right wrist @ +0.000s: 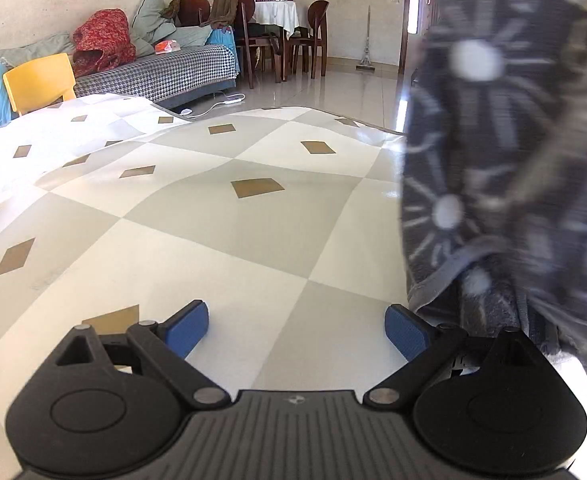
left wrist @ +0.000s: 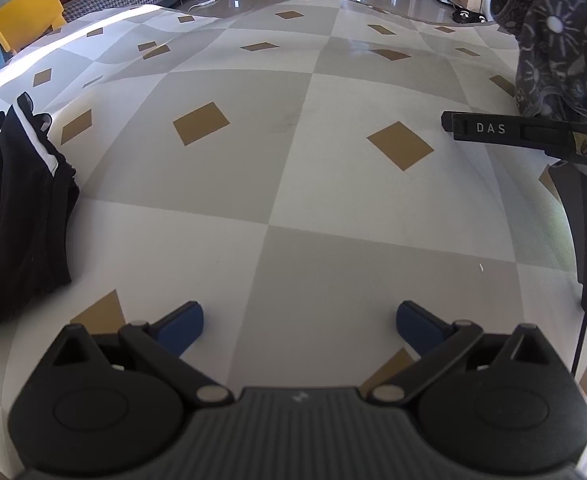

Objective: Fold clothes

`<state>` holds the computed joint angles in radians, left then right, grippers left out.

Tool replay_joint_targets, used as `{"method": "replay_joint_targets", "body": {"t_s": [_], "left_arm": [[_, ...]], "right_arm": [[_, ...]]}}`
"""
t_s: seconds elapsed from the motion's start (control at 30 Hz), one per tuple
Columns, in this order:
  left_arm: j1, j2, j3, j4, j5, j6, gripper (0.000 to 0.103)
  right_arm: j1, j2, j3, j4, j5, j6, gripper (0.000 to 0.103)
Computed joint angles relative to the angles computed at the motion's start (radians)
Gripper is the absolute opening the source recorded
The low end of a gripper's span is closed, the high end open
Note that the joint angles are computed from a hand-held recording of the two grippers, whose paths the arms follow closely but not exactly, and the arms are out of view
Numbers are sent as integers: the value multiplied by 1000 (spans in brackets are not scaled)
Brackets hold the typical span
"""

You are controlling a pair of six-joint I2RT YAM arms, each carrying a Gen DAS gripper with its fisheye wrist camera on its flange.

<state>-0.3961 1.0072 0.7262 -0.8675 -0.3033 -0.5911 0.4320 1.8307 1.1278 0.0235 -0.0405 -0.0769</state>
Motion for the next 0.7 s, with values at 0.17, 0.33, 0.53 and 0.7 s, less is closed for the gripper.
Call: {"method": "replay_joint_targets", "body": {"t_s": [0.17, 0.33, 0.53, 0.7], "left_arm": [[-6, 10, 5, -1, -9, -18, 103], [-12, 0, -3, 3, -17, -22, 103], [-13, 7, 0, 2, -19, -30, 103], [-12, 4, -4, 6, -20, -29, 103]], "right_arm": [[0, 0, 0, 0, 0, 0, 95], [0, 1, 1, 0, 0, 0, 95], [0, 1, 1, 0, 0, 0, 95], [1, 1, 2, 0, 1, 0, 95]]}}
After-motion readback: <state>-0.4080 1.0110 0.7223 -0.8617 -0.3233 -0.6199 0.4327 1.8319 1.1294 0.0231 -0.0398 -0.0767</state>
